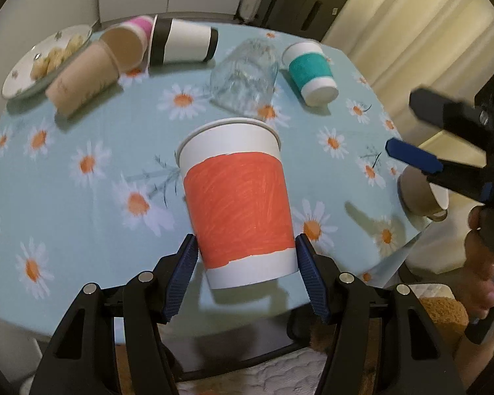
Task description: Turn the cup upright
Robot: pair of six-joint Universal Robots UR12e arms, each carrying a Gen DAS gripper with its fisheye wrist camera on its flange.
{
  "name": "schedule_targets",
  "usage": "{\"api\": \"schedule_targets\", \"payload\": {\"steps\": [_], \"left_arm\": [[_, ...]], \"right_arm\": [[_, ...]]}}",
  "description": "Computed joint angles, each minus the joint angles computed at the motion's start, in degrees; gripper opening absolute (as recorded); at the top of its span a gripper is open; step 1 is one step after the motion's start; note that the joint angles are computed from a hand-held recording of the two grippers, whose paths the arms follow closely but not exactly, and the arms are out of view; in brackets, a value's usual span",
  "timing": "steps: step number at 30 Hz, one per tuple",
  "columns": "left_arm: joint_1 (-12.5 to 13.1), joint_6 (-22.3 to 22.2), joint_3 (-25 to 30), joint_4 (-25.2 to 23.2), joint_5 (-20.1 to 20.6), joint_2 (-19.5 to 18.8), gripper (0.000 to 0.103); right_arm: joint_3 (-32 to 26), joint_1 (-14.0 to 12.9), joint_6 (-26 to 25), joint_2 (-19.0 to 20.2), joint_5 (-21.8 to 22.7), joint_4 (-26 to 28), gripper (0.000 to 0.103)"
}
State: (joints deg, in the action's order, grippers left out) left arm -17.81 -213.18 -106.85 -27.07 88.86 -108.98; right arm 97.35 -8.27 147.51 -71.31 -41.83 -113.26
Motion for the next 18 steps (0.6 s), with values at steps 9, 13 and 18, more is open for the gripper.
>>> {"api": "schedule_targets", "payload": {"steps": [9, 13, 18], "left_arm": [[-0.9, -3.8, -1.2, 1.7, 0.4, -0.5, 0.06], [-1.2, -3.0, -0.6, 0.5, 1.8, -0.8, 0.065], [-1.3, -3.6, -0.9, 0.1, 3.0, -0.4, 0.07]], "right_arm": [[0.5, 0.4, -1.2, -0.3, -1.0, 0.6, 0.091], [0.6, 0.7, -1.5, -0.3, -1.9, 0.7, 0.091], [0.8, 0.7, -1.3, -0.5, -2.1, 0.0, 0.091]]}}
